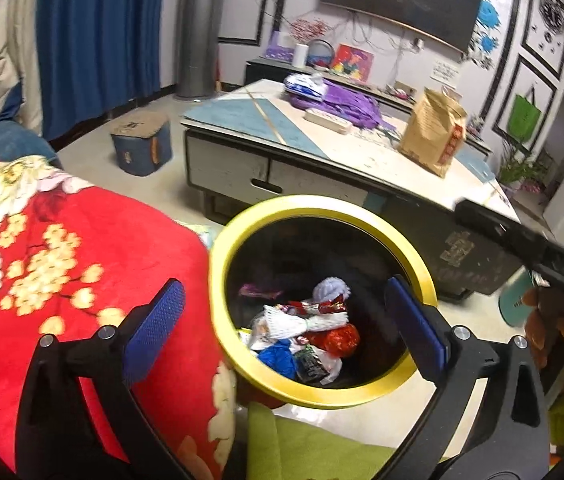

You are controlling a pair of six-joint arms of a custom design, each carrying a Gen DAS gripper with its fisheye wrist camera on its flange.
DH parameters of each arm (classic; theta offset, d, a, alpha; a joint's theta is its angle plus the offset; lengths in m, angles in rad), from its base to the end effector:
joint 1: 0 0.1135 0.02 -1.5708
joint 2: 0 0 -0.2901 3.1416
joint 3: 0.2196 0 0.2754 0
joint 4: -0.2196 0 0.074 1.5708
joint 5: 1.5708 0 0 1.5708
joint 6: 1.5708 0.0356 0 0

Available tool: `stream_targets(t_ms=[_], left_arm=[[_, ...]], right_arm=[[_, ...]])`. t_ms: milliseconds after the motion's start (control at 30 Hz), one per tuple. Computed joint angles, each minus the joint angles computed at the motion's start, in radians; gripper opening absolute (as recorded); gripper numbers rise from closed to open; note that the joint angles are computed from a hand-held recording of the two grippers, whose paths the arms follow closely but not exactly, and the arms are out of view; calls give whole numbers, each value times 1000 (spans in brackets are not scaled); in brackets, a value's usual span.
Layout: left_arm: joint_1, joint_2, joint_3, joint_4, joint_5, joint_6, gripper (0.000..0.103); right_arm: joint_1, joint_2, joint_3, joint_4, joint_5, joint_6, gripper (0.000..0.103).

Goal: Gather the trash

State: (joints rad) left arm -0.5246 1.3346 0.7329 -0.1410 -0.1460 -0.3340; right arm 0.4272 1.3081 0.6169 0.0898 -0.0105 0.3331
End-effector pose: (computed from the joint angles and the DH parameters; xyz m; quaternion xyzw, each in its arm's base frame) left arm 0.2520 -0.1398 0.2190 0.0577 0.9117 -0.1063 0.3926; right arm 0.2550 0.1165 0.2065 -0.0441 0.8837 0.1772 0.4310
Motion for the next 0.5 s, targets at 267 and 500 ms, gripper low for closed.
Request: stream_targets(t_ms=[267, 500], left_arm=[[26, -190, -66, -62, -81, -52, 92], [10, -362, -123, -121, -160, -67, 92]], right_arm=[[160, -124, -59, 31, 125, -17, 96], [327, -169, -72, 49, 245, -45, 97]])
